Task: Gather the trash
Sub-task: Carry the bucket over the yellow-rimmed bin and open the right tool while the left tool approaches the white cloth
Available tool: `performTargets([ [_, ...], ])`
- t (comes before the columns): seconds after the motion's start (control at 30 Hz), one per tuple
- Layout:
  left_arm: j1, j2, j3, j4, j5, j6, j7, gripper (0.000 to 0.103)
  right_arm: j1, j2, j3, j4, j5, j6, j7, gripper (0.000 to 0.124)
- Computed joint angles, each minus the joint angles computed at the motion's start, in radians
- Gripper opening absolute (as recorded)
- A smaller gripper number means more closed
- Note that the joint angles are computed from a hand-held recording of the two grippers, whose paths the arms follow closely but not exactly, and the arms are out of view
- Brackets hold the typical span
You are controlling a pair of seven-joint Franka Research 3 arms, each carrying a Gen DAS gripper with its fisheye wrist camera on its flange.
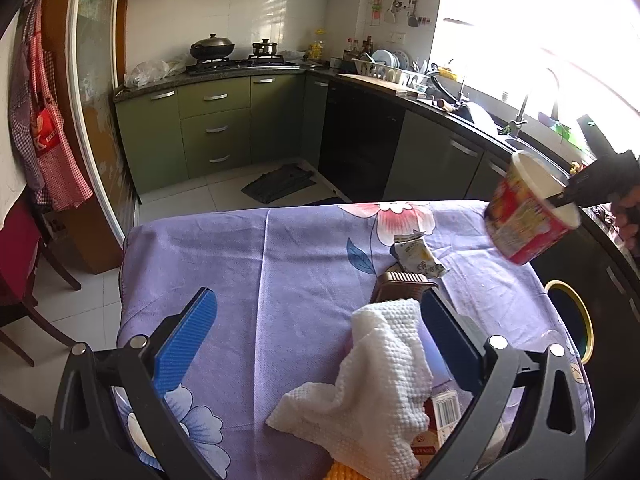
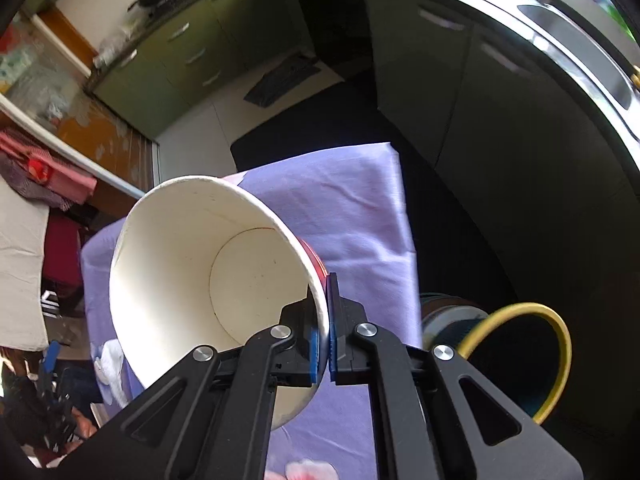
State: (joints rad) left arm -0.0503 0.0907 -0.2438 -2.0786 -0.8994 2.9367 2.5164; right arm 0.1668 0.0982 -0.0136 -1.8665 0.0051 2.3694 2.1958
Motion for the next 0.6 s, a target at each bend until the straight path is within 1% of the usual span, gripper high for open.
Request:
performTargets([
  [0.03, 0.0, -0.009, -0.002, -0.008, -0.001, -0.005, 0.006, 0.097, -0.004, -0.047, -0.006, -0.047, -0.01, 0.005, 0.011, 0.004],
  [0.1, -0.006, -0.02, 0.003, -0.019, 0.004, -0.018, 0.007, 0.097, -0.031, -0.189, -0.016, -0.187, -0.044, 0.004, 0.054, 0.004],
  [0.2, -0.024, -0.041, 0.01, -0.045, 0.025, -0.022, -0.003, 0.097, -0.106, -0.375, -0.009, -0.373, -0.09, -0.024, 0.11, 0.004],
  [0.27, -0.038, -0.053, 0.016, -0.061, 0.034, -0.014, -0.005, 0.097, -0.161, -0.472, -0.002, -0.479, -0.109, -0.051, 0.133, 0.004],
  [0.33, -0.05, -0.068, 0.023, -0.076, 0.043, -0.019, -0.013, 0.097, -0.207, -0.542, -0.005, -0.58, -0.095, -0.056, 0.136, 0.005],
  [0.43, -0.071, -0.09, 0.035, -0.094, 0.057, -0.032, -0.033, 0.097, -0.262, -0.577, -0.011, -0.699, -0.072, -0.022, 0.118, 0.005],
  [0.5, -0.09, -0.111, 0.042, -0.116, 0.081, -0.023, -0.052, 0.097, -0.284, -0.56, -0.019, -0.753, -0.046, 0.031, 0.098, 0.005],
  [0.53, -0.1, -0.119, 0.046, -0.125, 0.094, -0.02, -0.063, 0.097, -0.287, -0.536, -0.029, -0.775, -0.021, 0.07, 0.079, 0.005],
  [0.6, -0.117, -0.136, 0.055, -0.14, 0.126, -0.023, -0.09, 0.097, -0.288, -0.495, -0.038, -0.796, 0.023, 0.122, 0.043, 0.005],
])
